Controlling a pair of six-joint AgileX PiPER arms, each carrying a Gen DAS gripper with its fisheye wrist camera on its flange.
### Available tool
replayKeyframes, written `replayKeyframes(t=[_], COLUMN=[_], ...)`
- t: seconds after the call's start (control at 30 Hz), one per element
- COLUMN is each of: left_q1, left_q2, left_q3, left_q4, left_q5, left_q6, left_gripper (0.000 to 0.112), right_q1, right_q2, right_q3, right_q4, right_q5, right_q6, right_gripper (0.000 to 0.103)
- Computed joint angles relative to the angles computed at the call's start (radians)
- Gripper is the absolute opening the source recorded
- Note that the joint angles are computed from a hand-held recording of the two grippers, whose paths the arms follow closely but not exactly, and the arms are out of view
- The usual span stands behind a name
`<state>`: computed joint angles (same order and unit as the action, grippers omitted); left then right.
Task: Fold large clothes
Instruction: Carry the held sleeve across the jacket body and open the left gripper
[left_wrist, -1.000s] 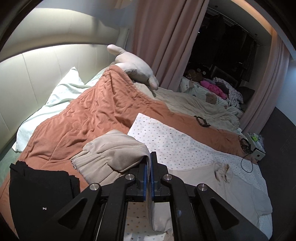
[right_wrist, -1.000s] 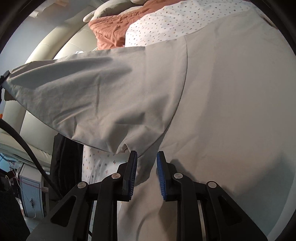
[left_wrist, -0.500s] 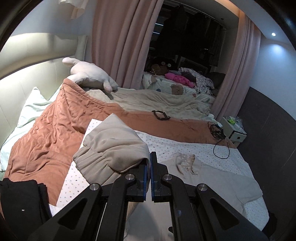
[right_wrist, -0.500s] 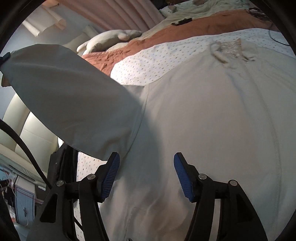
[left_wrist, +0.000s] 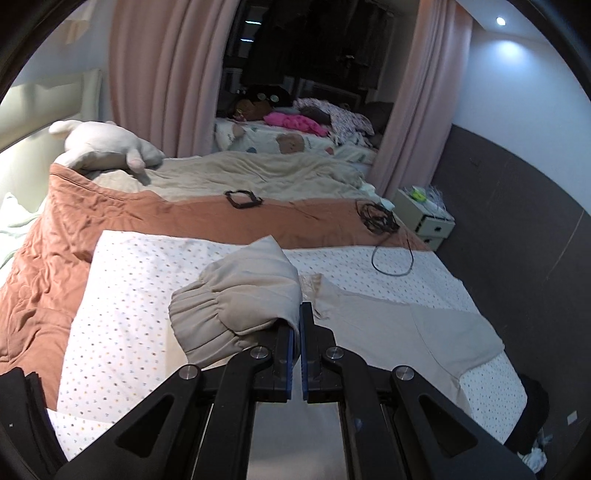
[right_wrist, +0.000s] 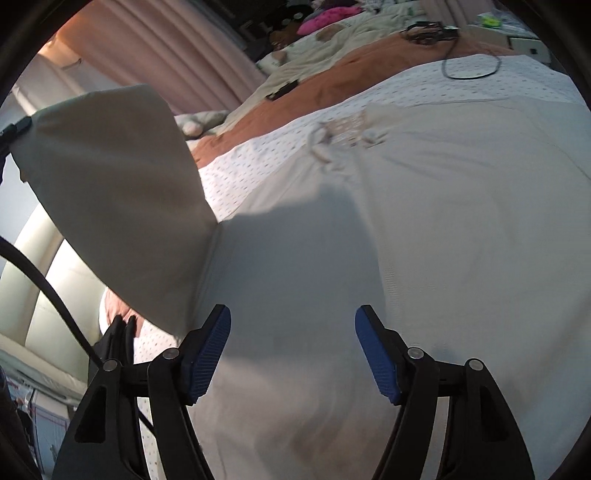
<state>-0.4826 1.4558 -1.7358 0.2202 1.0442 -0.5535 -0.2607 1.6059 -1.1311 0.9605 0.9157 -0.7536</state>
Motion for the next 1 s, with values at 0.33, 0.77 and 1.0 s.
replayKeyframes(t=[0.33, 0.77, 1.0], left_q1=[-0.106, -0.174, -0.221], left_q2=[0.182, 0.352, 0.109], left_q3=[0.076, 0.283, 0.608], left_q4=[-0.094, -0.337, -0.195], left_q5=[-0.168, -0.495, -0.661], left_q6=[-0.029, 0.029, -0.229], left_gripper=[0.005, 0.103, 0.103], right_q1=[-0.132, -0.333, -0.334], right_q2=[0.038, 0.044, -0.034], right_q3=[-0.024, -0.054, 0.007], right_q4=[0.053, 0.036, 0.009], right_q5=[0.049, 0.086, 0.096], right_q6=[-0.012, 0.056, 0.067], right_gripper=[0.069, 0.069, 0.069])
